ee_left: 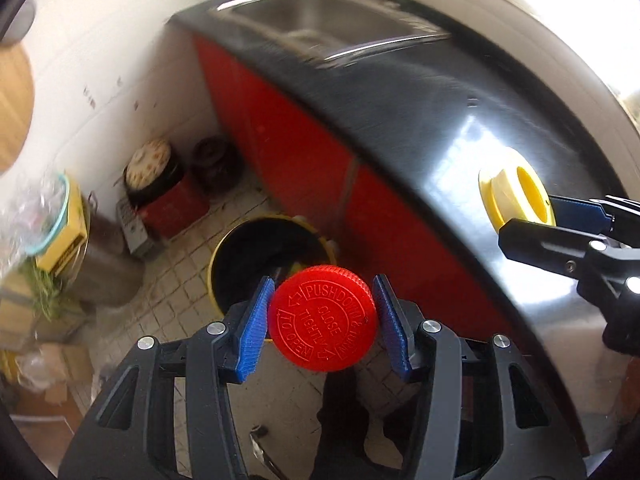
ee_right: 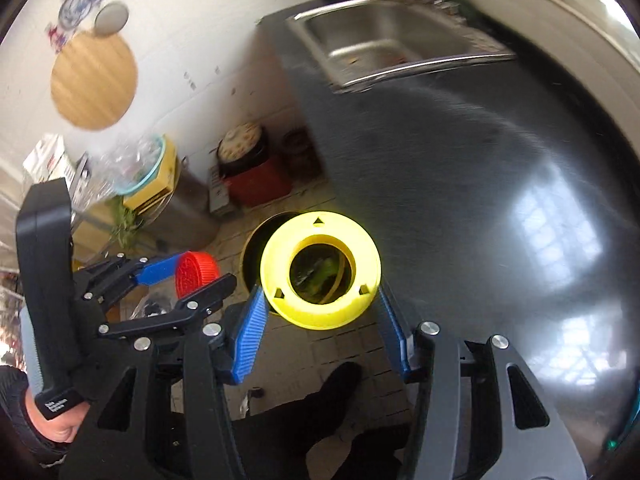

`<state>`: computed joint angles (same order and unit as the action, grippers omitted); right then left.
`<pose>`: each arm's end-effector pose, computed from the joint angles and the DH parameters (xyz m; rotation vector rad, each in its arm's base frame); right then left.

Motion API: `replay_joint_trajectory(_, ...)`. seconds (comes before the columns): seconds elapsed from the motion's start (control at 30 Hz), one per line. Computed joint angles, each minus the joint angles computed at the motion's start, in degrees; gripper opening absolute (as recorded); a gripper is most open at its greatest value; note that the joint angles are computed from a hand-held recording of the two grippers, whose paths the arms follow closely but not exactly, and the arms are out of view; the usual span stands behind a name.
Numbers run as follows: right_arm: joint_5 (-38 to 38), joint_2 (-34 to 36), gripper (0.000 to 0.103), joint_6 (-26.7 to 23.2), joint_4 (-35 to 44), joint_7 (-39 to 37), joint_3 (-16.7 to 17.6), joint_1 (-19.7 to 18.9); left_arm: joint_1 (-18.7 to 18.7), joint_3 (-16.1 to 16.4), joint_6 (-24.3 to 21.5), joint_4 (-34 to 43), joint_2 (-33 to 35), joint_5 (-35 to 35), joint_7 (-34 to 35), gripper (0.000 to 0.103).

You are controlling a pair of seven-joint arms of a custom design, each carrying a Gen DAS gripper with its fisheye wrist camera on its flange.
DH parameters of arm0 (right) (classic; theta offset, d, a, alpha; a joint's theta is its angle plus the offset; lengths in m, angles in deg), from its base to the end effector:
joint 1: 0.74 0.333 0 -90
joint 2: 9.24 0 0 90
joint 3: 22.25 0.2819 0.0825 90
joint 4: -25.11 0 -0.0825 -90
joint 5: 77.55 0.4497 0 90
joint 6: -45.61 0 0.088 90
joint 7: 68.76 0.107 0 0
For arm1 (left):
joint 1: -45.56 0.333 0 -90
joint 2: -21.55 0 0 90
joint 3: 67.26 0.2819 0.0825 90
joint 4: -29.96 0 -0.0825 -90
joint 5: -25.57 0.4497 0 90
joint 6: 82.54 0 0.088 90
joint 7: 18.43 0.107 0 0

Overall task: Collect trash
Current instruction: 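Carry red lid and yellow roll to the bin and release both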

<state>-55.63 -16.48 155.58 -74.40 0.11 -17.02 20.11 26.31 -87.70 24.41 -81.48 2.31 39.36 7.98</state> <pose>0.5402 0.2968 0.6169 -2.4467 1.0654 0.0857 0.4258 -0.3567 0.6021 -2.3097 1.5671 -0.3833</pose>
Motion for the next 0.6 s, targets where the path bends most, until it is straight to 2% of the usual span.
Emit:
replay_joint_trajectory(0.1,-2.5,5.3,0.052,0.4,3.5,2.4,2.3,1.8,0.4,2.8,3.3,-10.1,-6.3,-3.5,0.4,0.05)
replay_joint_trajectory(0.23,-5.5,11.8,0.052,0.0,8.2,5.9,3.8,3.8,1.4,4.4,8.7,-18.8,-11.4,-7.2,0.6,0.05)
replay_joint_trajectory(0.5,-9.6,22.6,0.052,-2.1,18.3,8.7,4.8,6.3,3.4,5.9,17.7,-26.4,-13.3,-11.4,3.5,0.05)
replay_joint_trajectory(0.53,-9.9,23.5,0.053,-2.6,19.4,8.8,4.7,6.5,3.6,5.9,18.2,-26.6,-13.1,-11.5,4.2,0.052)
replay_joint_trajectory(0.57,-9.8,24.8,0.061,-3.4,21.1,9.2,4.8,6.6,3.8,5.9,18.0,-26.7,-13.0,-11.5,4.7,0.06)
replay_joint_trajectory(0.6,-9.1,25.7,0.064,-4.3,22.5,9.3,4.8,6.4,4.1,5.7,17.8,-26.6,-12.9,-11.2,5.1,0.066)
